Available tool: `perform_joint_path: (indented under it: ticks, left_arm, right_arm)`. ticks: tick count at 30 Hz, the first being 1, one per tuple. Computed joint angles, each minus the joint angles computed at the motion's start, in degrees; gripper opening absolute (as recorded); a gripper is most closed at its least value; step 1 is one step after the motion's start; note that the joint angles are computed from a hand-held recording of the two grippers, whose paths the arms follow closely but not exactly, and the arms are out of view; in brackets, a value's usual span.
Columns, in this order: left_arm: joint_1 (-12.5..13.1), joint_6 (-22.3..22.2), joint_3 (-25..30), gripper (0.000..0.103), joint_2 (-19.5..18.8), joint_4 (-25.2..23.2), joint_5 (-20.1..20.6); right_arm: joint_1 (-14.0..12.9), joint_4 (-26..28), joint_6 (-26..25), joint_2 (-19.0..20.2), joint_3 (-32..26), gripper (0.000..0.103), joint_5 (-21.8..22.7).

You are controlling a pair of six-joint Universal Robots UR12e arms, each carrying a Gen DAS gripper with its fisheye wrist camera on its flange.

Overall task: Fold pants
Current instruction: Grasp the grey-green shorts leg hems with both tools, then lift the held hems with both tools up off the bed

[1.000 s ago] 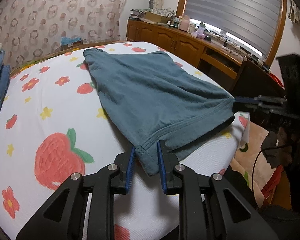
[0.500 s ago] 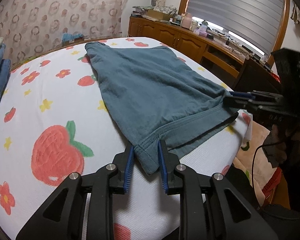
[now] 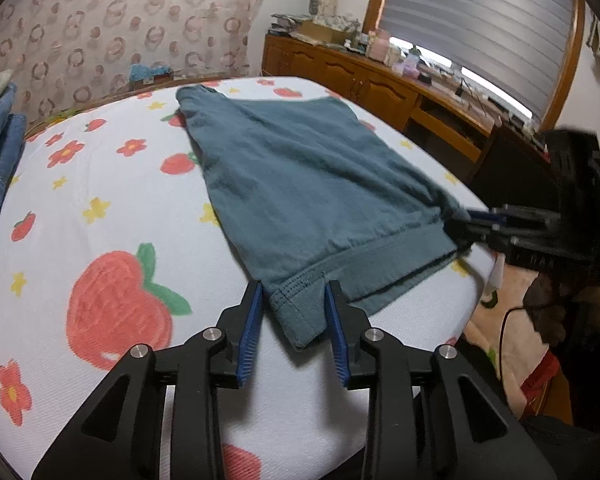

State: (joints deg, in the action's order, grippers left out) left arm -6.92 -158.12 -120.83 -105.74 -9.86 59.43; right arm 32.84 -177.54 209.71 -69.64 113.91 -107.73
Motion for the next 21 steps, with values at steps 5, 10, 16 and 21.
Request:
perform_joint_path:
  ticks: [5,10,16,21]
  left_arm:
    - [0.6,-3.4,0.0,0.051,-0.1,3.2,-0.8]
    - [-0.2,-5.1,1.5,0.052,-1.1,3.0,2.0]
    - [-0.7,-4.2,1.7,0.052,-1.7,2.7,2.7]
    - [-0.8,-3.4,1.7,0.052,-1.6,1.6,3.0]
  right_arm:
    - [0.1,-0.9,-0.4,0.1,0.3,0.034,0.0]
    - [0.2,-1.5,-0.4,0.3,0.4,0.035,-0.4]
    - [0.3,-1.6,-1.4,0.3,0.5,0.034,-0.5]
    - [0.2,-1.7,-1.6,0.3,0.4,0.031,0.2]
